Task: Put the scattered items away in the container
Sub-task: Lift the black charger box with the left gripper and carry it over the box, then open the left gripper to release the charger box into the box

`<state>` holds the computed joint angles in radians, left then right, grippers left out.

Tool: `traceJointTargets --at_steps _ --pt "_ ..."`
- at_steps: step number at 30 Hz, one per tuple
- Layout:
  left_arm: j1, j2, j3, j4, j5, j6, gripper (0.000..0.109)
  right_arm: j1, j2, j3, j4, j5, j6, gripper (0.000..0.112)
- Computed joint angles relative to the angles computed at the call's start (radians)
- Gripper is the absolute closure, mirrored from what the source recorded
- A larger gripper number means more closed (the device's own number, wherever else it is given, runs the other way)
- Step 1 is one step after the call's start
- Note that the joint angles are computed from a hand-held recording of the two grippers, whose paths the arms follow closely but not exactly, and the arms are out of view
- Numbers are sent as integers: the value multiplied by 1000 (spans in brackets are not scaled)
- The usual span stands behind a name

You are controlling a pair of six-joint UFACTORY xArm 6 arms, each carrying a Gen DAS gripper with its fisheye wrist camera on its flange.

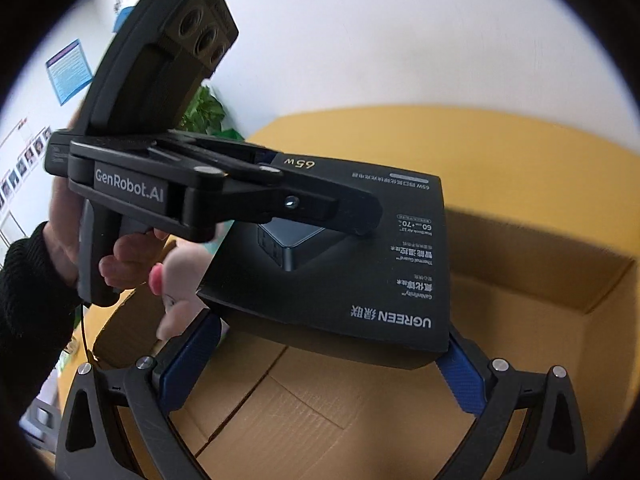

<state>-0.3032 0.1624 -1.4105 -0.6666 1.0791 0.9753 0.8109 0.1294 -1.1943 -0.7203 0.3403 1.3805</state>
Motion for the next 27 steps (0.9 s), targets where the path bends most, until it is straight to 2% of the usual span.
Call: traceJointTargets --at_steps 3,7,12,16,19,23,27 --pt "-30 19 10 88 -41 -68 33 -3 37 0 78 -23 -41 11" --pt "-50 64 -15 164 -43 -159 32 0 71 3 170 -40 -86 11" --pt "-91 90 -14 272 -95 -269 29 9 94 -5 218 -7 -106 11" --pt "-105 62 27 297 -157 -284 27 24 102 -24 146 48 -57 11" --pt "-99 11 76 290 -215 -258 27 34 79 -10 145 71 -33 10" --pt "-60 -78 125 215 -258 -216 27 66 28 13 205 143 -58 10" --pt "-2 -226 228 96 -283 -150 26 133 -42 31 166 260 27 10"
